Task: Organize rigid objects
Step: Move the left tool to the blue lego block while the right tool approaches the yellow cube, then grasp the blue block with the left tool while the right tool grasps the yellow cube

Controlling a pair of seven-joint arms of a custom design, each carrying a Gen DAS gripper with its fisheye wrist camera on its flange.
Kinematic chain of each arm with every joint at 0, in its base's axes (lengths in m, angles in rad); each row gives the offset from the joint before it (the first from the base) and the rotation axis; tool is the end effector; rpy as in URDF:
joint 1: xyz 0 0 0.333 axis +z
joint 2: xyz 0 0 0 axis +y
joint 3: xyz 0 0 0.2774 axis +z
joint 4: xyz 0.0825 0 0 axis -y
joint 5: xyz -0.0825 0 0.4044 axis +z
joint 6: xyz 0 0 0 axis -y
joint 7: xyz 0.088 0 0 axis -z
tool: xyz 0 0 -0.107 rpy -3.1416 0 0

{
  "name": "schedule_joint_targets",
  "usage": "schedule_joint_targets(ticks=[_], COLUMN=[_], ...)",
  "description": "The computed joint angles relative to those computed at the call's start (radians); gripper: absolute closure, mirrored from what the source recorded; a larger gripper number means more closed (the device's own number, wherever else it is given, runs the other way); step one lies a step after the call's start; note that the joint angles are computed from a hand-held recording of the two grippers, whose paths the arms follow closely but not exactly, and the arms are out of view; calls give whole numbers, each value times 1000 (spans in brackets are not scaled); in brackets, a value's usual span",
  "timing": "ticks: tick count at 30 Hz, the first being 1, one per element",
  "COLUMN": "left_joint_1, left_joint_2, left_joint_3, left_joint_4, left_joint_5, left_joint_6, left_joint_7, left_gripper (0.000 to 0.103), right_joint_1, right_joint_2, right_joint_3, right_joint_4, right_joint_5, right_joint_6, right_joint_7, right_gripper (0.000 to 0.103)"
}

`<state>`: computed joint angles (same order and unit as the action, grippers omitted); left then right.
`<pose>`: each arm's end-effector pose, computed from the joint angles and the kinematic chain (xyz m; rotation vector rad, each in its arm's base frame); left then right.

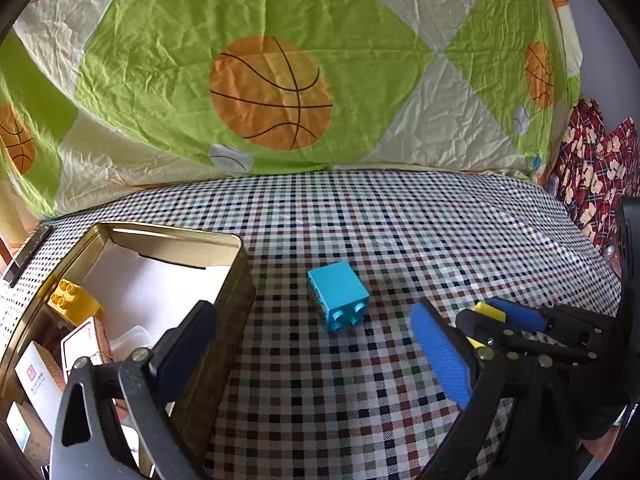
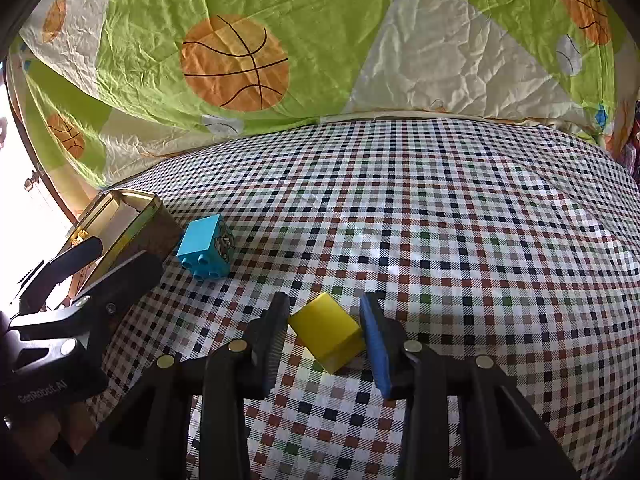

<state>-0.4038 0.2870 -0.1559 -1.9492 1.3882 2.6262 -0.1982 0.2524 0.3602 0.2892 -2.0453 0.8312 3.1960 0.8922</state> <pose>0.5290 -0.3554 0.3132 -1.7551 1.6027 -0.7824 0.5724 0.2557 0.2878 -1.9290 1.4022 -0.3620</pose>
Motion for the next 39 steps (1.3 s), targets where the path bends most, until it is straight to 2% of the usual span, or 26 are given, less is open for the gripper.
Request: schedule_joint_targets(ticks=[2, 3, 6, 7, 8, 9, 11, 13, 15, 16, 20, 21, 24, 27, 28, 31, 34, 39], left_joint_1=[-1, -3, -5, -5, -6, -6, -4, -1, -6, -9, 14, 13, 8, 16, 8, -4, -20, -41], left_joint_2=[7, 11, 27, 38, 50, 64, 96, 127, 151, 162, 198, 201, 221, 231, 229, 234, 218, 170], left_joint_3=[-2, -3, -3, -4, -4, -4, -3, 2, 15, 20, 23, 30, 40, 40, 49, 57, 75, 100], left_joint_4=[8, 13, 35, 48, 64, 81, 117, 148, 170, 179, 202, 204, 228, 233, 232, 241, 222, 163], left_joint_5=[-8, -14, -32, -50, -69, -91, -153, -218, -252, -267, -378, -389, -429, -479, -475, -478, -446, -348], left_joint_6=[0, -4, -4, -2, -1, 1, 3, 8, 10, 13, 70, 80, 78, 91, 94, 92, 108, 139], left_joint_7=[20, 30, 58, 82, 110, 139, 201, 251, 278, 290, 365, 368, 400, 431, 424, 437, 404, 305], left_gripper=[16, 17, 23, 27, 30, 30, 30, 31, 31, 32, 48, 48, 48, 55, 55, 72, 73, 73], right_joint_1=[5, 21, 147, 208, 248, 252, 193, 179, 132, 134, 148, 142, 69, 21, 15, -31, -89, -149], right_joint_2=[-4, -8, -24, -28, -30, -32, -37, -39, -42, -42, -40, -37, -33, -30, -29, -28, -28, -34], right_joint_3=[-6, -25, -170, -238, -282, -291, -234, -221, -175, -177, -187, -181, -110, -64, -58, -15, 42, 97], right_joint_4=[-7, -13, -39, -46, -53, -56, -66, -71, -78, -78, -74, -69, -68, -70, -70, -74, -85, -114], right_joint_5=[5, 4, -29, -35, -38, -44, -66, -80, -101, -105, -115, -120, -147, -165, -169, -184, -211, -293], right_joint_6=[19, 33, 85, 101, 114, 121, 136, 146, 157, 156, 149, 144, 138, 137, 136, 141, 163, 206], right_joint_7=[13, 33, 146, 180, 205, 220, 231, 238, 246, 248, 253, 255, 261, 271, 274, 284, 301, 357], right_gripper=[64, 64, 64, 64, 64, 64, 64, 64, 64, 64, 64, 64, 64, 64, 64, 64, 64, 64])
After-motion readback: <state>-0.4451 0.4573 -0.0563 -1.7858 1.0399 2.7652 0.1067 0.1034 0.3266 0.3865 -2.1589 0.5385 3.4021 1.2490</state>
